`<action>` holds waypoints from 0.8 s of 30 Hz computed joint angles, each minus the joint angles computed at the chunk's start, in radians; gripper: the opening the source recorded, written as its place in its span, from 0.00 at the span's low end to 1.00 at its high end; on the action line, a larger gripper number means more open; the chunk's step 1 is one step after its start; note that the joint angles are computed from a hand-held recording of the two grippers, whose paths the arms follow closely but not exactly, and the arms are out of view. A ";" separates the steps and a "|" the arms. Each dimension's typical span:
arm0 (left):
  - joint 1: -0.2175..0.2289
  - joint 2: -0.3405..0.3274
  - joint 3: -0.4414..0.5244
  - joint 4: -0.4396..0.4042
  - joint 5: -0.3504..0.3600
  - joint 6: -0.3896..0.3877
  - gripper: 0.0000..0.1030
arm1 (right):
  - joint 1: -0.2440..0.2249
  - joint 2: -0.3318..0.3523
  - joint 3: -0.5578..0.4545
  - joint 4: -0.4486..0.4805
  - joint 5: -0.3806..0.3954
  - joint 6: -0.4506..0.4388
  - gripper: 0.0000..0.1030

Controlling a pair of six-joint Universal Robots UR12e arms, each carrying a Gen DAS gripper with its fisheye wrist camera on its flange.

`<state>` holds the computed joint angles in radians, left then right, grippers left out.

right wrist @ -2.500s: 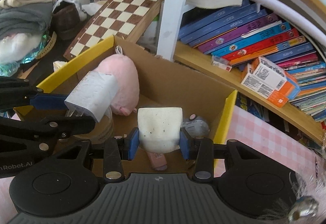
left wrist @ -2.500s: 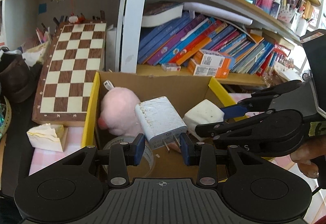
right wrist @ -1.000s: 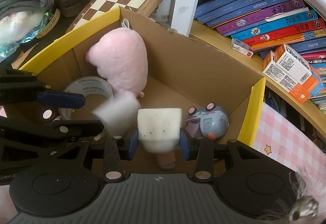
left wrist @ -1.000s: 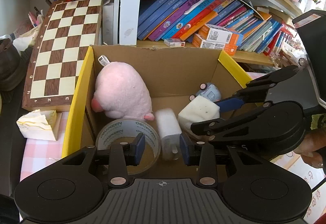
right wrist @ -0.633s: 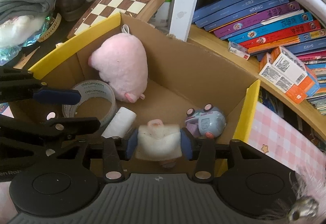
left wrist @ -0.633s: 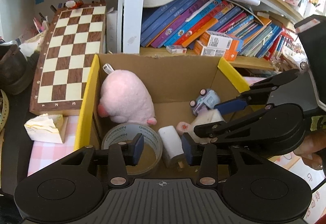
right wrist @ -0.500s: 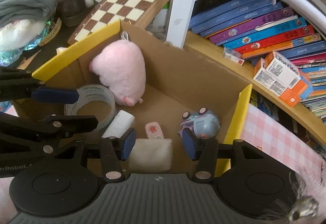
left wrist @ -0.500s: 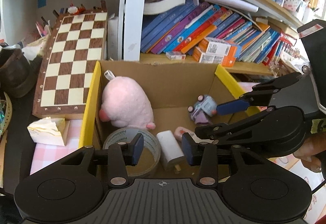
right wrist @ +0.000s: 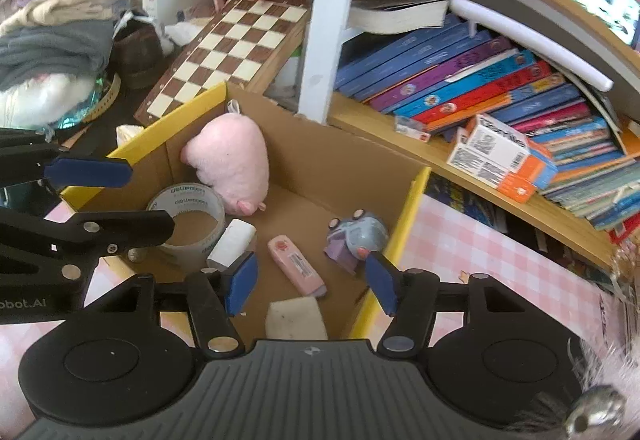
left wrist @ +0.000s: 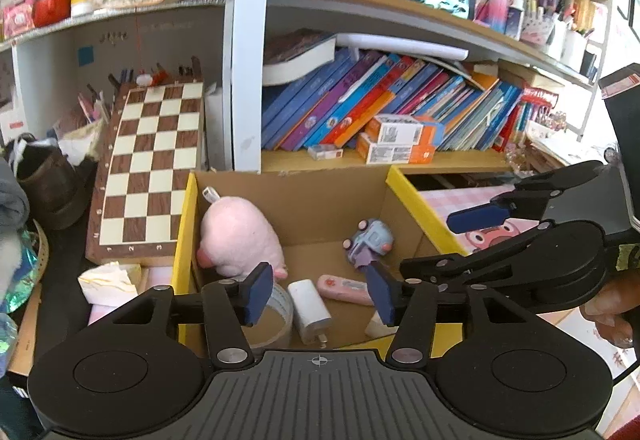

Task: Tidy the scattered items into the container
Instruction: 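Raise both tools out of the yellow box and back away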

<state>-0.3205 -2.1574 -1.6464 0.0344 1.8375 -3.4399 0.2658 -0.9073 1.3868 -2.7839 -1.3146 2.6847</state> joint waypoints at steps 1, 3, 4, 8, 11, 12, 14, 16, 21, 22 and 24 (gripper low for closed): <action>-0.003 0.002 -0.002 0.005 0.004 0.003 0.56 | -0.002 -0.007 0.010 -0.010 0.001 0.009 0.58; -0.010 0.006 -0.005 0.013 0.012 0.009 0.57 | -0.007 -0.021 0.033 -0.035 0.000 0.031 0.59; -0.013 0.007 -0.006 0.015 0.016 0.008 0.58 | -0.010 -0.028 0.045 -0.048 -0.001 0.042 0.59; -0.026 0.013 -0.013 0.021 0.036 -0.003 0.64 | -0.020 -0.051 0.086 -0.093 -0.011 0.082 0.65; -0.034 0.017 -0.016 0.012 0.047 -0.016 0.68 | -0.027 -0.067 0.114 -0.121 -0.022 0.106 0.68; -0.036 0.017 -0.016 0.005 0.050 -0.018 0.70 | -0.029 -0.072 0.123 -0.129 -0.026 0.113 0.70; -0.041 0.018 -0.016 -0.007 0.056 -0.022 0.72 | -0.034 -0.080 0.139 -0.144 -0.036 0.127 0.74; -0.047 0.020 -0.017 -0.019 0.062 -0.026 0.72 | -0.039 -0.087 0.153 -0.154 -0.041 0.139 0.76; -0.059 0.019 -0.011 -0.051 0.076 -0.047 0.74 | -0.052 -0.101 0.180 -0.149 -0.043 0.166 0.78; -0.062 0.018 -0.010 -0.057 0.079 -0.051 0.76 | -0.054 -0.103 0.185 -0.148 -0.044 0.169 0.79; -0.066 0.018 -0.008 -0.066 0.084 -0.058 0.78 | -0.059 -0.108 0.195 -0.144 -0.048 0.178 0.81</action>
<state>-0.3870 -2.1398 -1.6544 -0.0314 1.9212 -3.4981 0.2067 -1.0153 1.5820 -2.9282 -1.3630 2.8622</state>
